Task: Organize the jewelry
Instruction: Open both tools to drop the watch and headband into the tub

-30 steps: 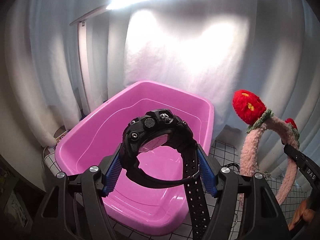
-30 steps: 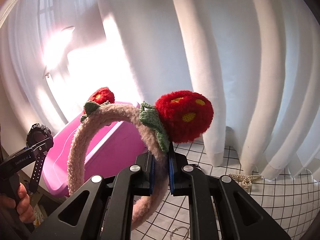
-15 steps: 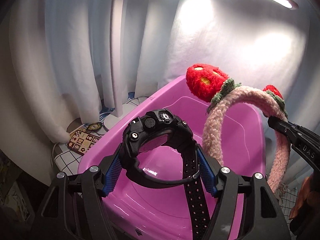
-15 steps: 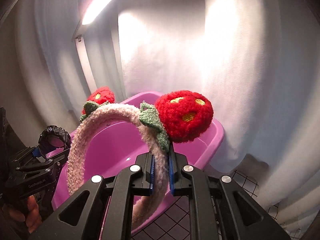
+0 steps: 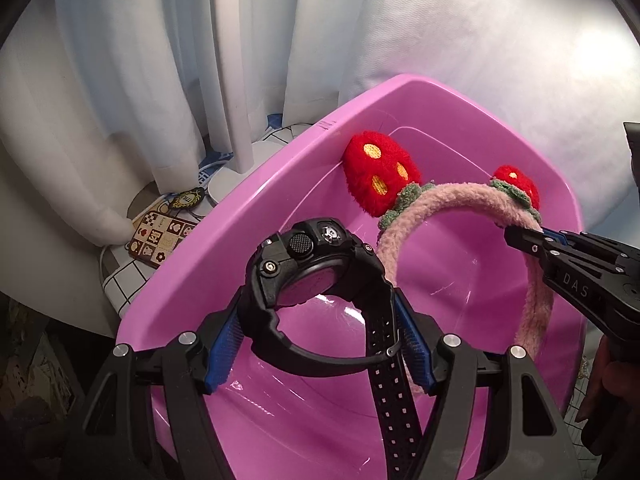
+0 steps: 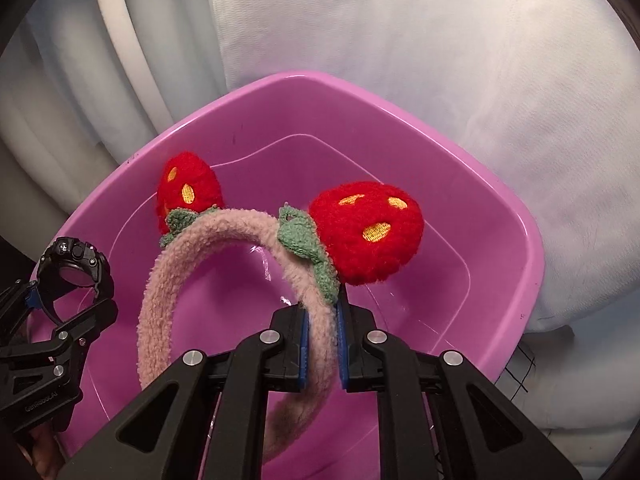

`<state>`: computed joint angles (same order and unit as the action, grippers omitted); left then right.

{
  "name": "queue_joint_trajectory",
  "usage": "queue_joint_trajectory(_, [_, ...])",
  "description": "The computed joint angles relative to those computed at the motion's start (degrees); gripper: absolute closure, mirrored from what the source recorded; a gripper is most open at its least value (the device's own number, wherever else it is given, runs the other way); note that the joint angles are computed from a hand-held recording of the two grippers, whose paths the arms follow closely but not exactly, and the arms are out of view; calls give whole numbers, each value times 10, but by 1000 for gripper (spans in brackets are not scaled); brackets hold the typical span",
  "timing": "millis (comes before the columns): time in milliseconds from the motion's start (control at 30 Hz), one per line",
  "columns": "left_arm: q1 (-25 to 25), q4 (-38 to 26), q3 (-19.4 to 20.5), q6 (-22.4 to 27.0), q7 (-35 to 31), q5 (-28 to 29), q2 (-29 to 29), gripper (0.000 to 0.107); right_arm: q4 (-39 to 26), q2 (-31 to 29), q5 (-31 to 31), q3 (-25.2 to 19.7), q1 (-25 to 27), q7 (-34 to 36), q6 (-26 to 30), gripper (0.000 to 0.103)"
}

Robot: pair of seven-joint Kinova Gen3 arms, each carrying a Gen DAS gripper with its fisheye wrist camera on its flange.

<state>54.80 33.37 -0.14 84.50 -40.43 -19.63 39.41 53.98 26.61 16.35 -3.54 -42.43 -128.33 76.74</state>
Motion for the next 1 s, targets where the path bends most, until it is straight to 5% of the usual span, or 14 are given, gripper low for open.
queue_joint_trajectory(233, [-8,-77,-1,63,-23,21,36,39,-68,44,-16,5,3,21,55,87])
queue_joint_trajectory(367, [9,-80,-20,65,-28,1,35,17,-114,71,-20,10,-8,44,75,55])
queue_joint_trajectory(467, [12,-63,-21,52,-25,-5,24,17,-136,81,7,29,-34,40,85,38])
queue_joint_trajectory(1000, [14,14,-9,13,14,-23,-17,17,-54,26,17,18,-47,-33,41,37])
